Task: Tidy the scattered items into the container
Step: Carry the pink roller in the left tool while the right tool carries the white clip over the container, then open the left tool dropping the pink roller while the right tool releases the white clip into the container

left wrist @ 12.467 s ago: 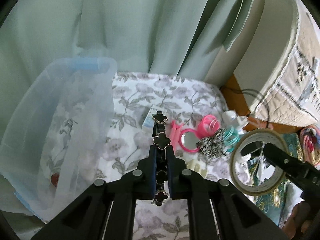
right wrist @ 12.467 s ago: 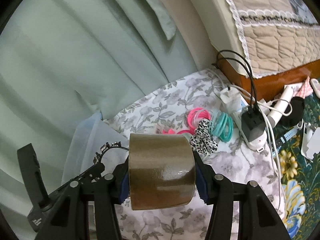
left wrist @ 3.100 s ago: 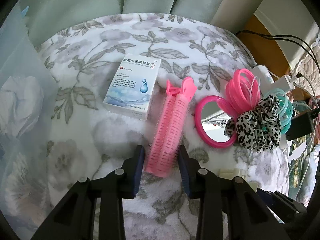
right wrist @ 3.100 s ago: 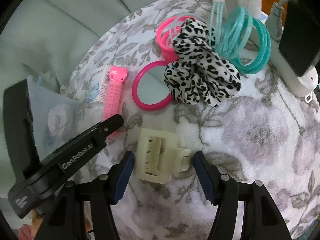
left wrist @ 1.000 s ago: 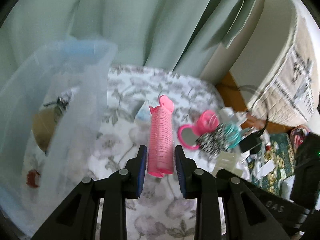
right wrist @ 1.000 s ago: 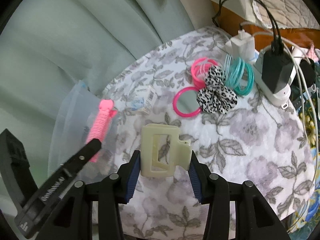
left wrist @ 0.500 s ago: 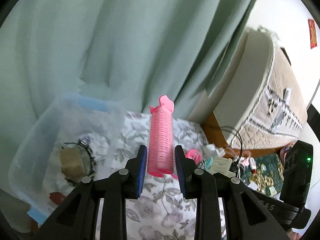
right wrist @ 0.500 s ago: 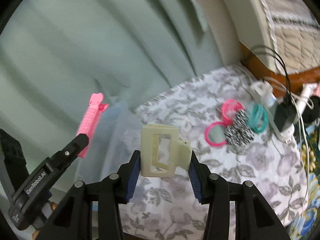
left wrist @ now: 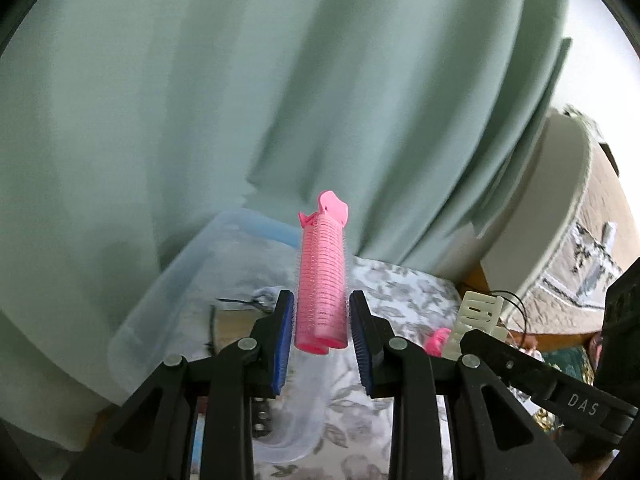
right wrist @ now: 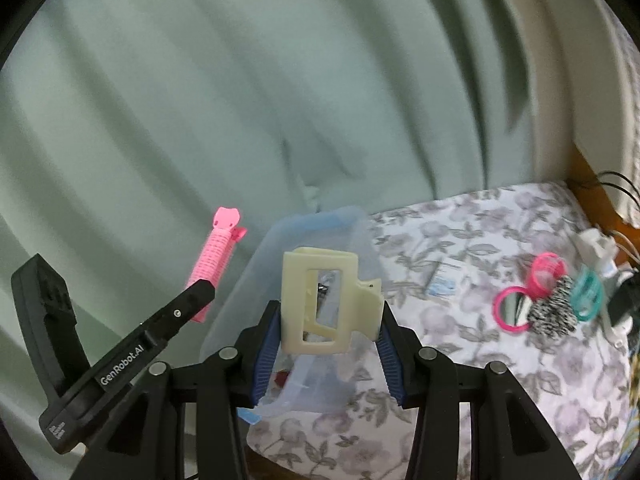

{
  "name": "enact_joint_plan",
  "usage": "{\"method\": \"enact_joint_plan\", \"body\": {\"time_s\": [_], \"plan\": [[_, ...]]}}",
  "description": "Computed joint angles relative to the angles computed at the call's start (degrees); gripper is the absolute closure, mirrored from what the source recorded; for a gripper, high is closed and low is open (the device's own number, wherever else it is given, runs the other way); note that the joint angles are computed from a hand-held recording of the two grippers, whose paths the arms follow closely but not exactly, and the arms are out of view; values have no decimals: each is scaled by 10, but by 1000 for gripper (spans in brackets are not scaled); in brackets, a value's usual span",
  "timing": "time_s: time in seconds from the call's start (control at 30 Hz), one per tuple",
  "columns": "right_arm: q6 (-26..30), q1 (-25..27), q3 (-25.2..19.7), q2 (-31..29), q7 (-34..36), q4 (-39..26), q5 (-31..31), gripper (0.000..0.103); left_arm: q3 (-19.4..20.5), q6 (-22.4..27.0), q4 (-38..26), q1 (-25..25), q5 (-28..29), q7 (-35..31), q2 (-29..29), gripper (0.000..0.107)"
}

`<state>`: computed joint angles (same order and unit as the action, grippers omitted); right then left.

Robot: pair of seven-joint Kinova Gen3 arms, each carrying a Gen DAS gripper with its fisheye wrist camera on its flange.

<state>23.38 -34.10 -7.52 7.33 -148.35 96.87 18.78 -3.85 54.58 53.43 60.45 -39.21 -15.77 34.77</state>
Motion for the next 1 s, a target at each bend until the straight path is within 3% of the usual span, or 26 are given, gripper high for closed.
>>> {"method": "enact_joint_plan", "body": {"time_s": [0.17, 0.47, 1.0], "plan": [[15, -10, -10, 28, 33, -34, -17, 54, -8, -12, 62, 1, -18, 47, -32, 79], [71, -42, -4, 88, 95, -115, -46, 54, 19, -42, 144, -36, -24, 94, -68, 79], [146, -55, 2, 180, 174, -208, -114, 54, 49, -80, 189, -98, 46, 68, -70, 79]]}}
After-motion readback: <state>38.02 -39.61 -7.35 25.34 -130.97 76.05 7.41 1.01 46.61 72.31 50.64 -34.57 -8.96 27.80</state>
